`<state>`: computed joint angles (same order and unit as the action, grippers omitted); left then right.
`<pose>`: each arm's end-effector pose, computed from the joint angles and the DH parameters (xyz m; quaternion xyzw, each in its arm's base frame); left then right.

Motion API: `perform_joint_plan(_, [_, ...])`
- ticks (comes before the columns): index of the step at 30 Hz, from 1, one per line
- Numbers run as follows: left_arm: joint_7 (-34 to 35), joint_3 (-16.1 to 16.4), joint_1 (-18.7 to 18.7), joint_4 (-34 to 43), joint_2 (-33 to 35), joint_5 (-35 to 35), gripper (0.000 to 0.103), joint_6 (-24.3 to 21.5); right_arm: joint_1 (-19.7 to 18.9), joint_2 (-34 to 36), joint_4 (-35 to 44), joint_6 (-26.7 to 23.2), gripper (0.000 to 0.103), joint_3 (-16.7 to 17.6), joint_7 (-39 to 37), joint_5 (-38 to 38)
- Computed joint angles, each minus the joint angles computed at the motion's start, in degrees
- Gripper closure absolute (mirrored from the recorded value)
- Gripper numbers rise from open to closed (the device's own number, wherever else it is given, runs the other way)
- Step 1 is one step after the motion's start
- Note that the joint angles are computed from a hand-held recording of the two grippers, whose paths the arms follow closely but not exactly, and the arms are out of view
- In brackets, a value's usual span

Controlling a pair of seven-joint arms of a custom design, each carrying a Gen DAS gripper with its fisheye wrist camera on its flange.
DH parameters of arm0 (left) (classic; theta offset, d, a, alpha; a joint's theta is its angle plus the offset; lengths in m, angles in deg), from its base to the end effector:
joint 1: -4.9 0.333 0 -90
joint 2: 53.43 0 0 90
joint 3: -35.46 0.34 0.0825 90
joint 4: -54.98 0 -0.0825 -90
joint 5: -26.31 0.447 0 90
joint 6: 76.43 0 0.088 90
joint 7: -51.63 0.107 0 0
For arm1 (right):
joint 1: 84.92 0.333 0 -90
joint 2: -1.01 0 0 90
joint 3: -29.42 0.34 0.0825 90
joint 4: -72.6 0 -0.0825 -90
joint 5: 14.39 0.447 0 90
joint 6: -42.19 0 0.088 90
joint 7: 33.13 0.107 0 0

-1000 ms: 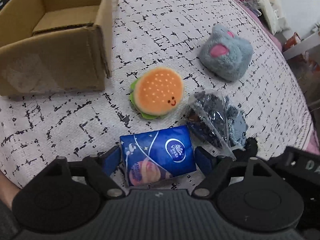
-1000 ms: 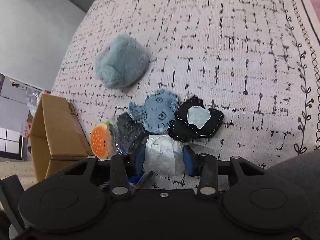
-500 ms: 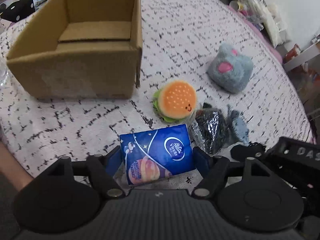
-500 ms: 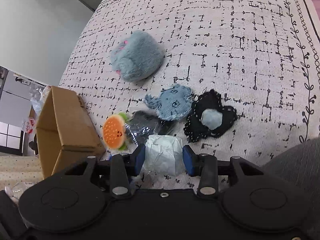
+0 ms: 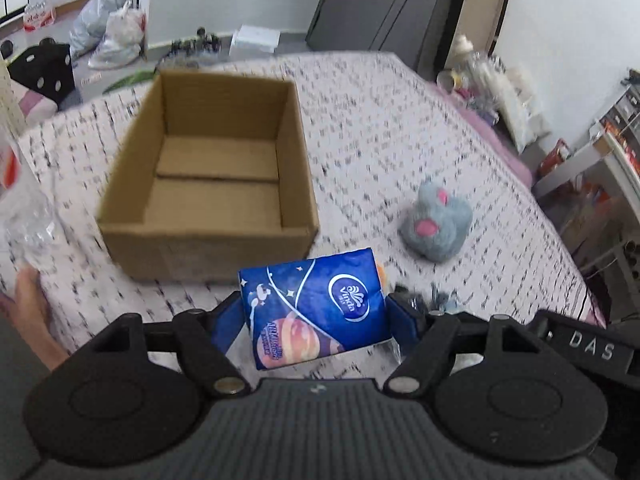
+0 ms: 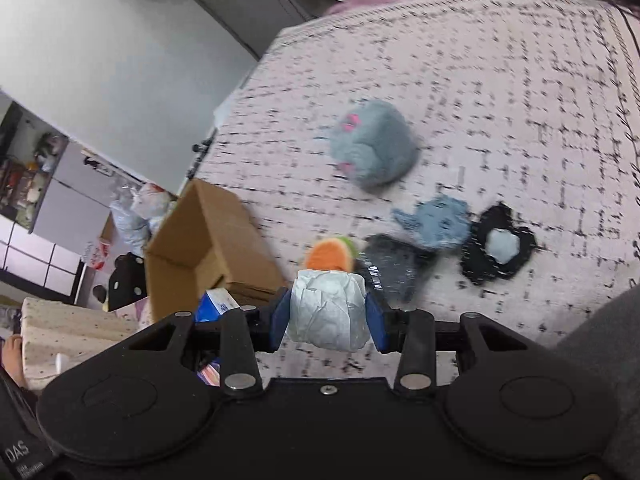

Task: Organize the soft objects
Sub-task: 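Carry the tissue pack with the left tool while the right tool carries the white ball to the box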

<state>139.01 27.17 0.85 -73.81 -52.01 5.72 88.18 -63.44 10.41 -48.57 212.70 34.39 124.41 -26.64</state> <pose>0.6063 -0.1120 0.4040 -0.7213 0.6210 -0.2903 0.0994 0.5898 0.3079 0.4008 -0.4689 0.8137 -0.0342 0.3419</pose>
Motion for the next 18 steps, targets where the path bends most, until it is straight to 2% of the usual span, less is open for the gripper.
perform_joint_plan(5, [2.59,0.50,0.67,-0.15,-1.22,-1.55,0.029,2.43,2.71,0.56,1.76,1.35,0.063,-2.57,4.70,-6.99])
perform_joint_plan(18, [7.50,1.75,2.55,1.68,-1.19,-6.08,0.029,3.58,5.39,4.51,7.81,4.56,0.063,-4.44,7.70,-13.65])
